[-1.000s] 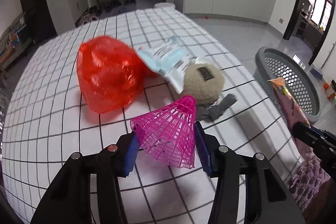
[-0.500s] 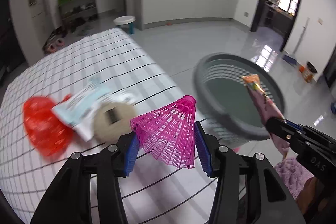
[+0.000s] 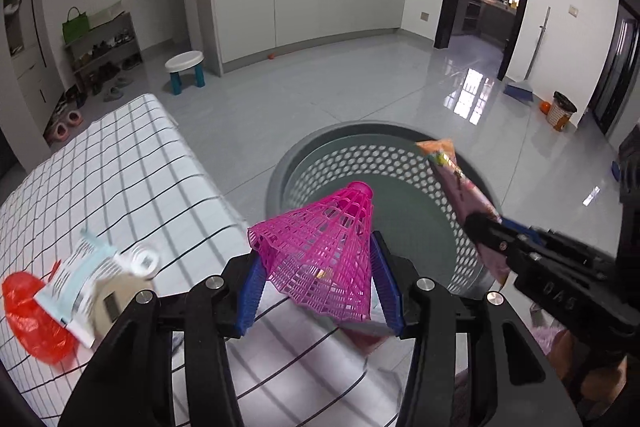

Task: Collect trash
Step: 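Carry the shuttlecock and candy wrapper over the grey basket, then open both grippers to drop shuttlecock and wrapper into the basket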

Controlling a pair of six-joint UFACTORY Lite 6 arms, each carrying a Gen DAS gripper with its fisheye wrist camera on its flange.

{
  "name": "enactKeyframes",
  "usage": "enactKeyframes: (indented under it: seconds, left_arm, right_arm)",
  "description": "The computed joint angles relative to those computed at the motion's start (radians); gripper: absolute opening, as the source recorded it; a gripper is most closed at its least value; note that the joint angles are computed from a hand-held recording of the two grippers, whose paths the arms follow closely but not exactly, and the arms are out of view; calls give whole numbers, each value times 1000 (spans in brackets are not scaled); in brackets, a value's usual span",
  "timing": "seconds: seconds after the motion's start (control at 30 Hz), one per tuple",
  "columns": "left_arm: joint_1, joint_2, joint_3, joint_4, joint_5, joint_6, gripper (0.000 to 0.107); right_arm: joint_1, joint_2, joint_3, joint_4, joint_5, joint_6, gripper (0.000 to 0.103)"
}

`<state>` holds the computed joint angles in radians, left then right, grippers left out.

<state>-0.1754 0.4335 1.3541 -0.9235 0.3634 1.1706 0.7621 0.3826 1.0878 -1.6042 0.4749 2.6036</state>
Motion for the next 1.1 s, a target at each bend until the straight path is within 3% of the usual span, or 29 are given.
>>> enactKeyframes:
  seconds: [0.1, 0.27, 0.83, 0.9, 0.97, 1.1]
  left_arm:
    - [-33, 36, 46, 20, -18, -39, 48]
    - [-76, 106, 127, 104, -26, -147, 48]
    - [-128, 245, 310, 294, -52, -360, 58]
    - [-128, 250, 314, 304, -58, -367, 63]
    - [-128, 251, 313, 314, -64, -376, 73]
    - [-123, 247, 304, 309, -67, -375, 78]
  right_arm:
    - [-16, -13, -43, -57, -6, 83, 19]
    - [-6, -22, -56, -45, 14, 75, 19]
    - [-110, 15, 2, -83, -75, 34, 21]
    - [-110, 8, -8, -86, -72, 38, 26]
    - [-106, -2, -22, -95, -59, 57, 45]
    - [-104, -12, -33, -98, -38, 71, 50]
